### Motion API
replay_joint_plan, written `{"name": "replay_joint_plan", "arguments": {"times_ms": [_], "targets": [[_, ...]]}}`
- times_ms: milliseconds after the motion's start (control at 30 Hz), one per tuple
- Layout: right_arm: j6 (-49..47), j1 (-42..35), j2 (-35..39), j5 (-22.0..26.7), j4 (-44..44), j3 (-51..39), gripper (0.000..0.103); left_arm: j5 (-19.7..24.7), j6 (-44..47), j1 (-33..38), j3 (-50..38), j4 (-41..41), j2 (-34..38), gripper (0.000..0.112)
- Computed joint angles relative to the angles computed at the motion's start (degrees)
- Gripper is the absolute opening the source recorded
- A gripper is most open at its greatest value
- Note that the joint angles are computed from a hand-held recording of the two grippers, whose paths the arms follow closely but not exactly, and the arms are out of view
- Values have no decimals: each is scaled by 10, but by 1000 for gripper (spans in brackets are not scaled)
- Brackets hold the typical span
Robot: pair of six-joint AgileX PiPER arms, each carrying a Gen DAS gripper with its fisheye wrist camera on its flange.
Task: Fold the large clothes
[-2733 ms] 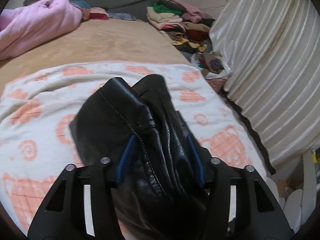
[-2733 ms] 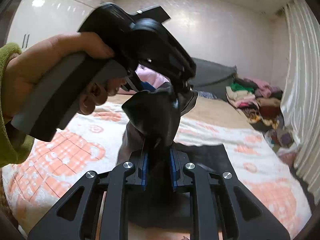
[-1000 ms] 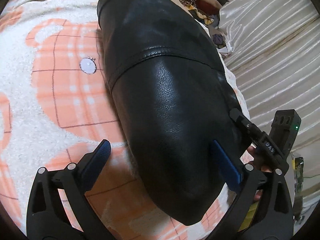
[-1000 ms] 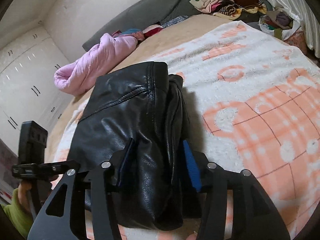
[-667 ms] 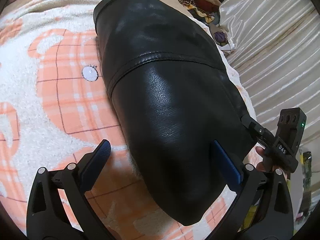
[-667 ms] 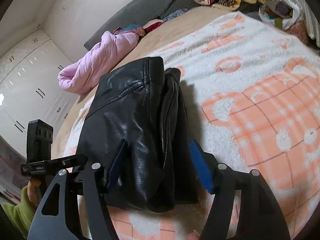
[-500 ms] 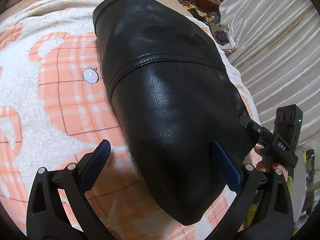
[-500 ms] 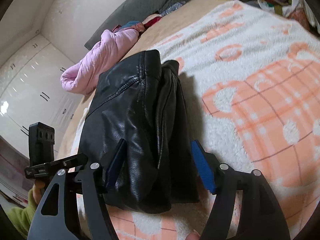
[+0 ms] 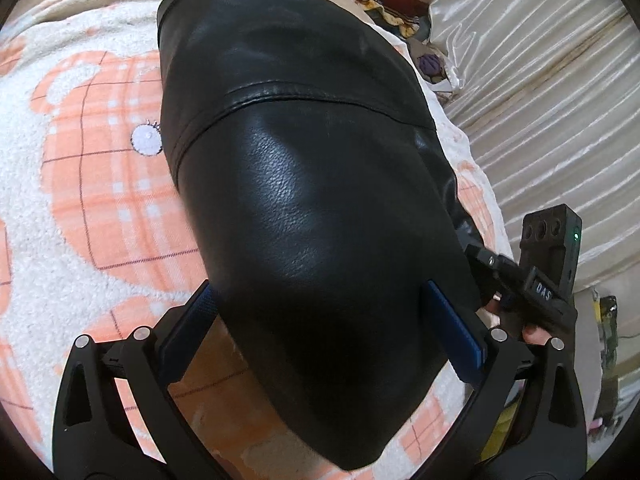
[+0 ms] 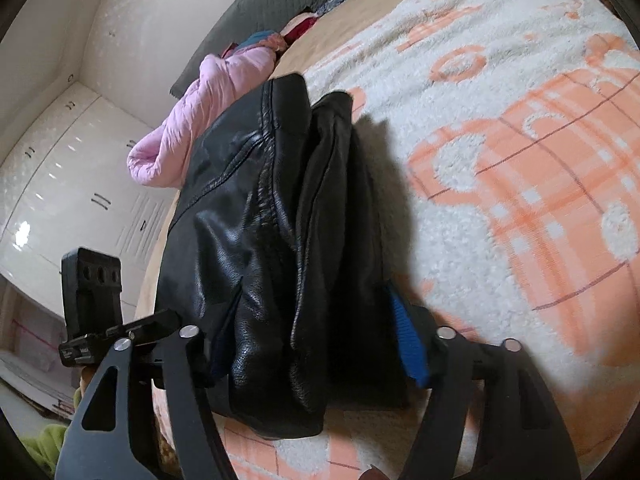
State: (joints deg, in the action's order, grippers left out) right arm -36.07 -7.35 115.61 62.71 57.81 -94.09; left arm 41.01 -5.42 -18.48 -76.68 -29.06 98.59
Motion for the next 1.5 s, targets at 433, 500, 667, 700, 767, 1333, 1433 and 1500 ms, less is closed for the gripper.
{"name": "replay_joint_plan", "arguments": {"times_ms": [433,500,667,700,767,1333,1433,1500], "targets": [[12,83,-53,-61,42,86,58,46,8,64,24,58,-54,86],[2,100,-63,-88,54,108,60,45,-9,66,33,97,-68,86],[77,110,-87,-102,-56,78,92,34,-47,41,32,165,-69,88],[74,104,-104,-108,-64,76,94,31,-50,39,32,172,-70,88],[85,99,-132,-145,-97,59,96,30,-60,34,27,184,-66,88],[208,152,88,-88,-166,-343,8,6,-158,-22,34,312,-74,93],[189,139,77,-104,-178,-308,8,-10,-127,-17,37,264,-67,95],[218,136,104,-80,-217,-331,9,-9,-144,-30,32,287,-53,95]]}}
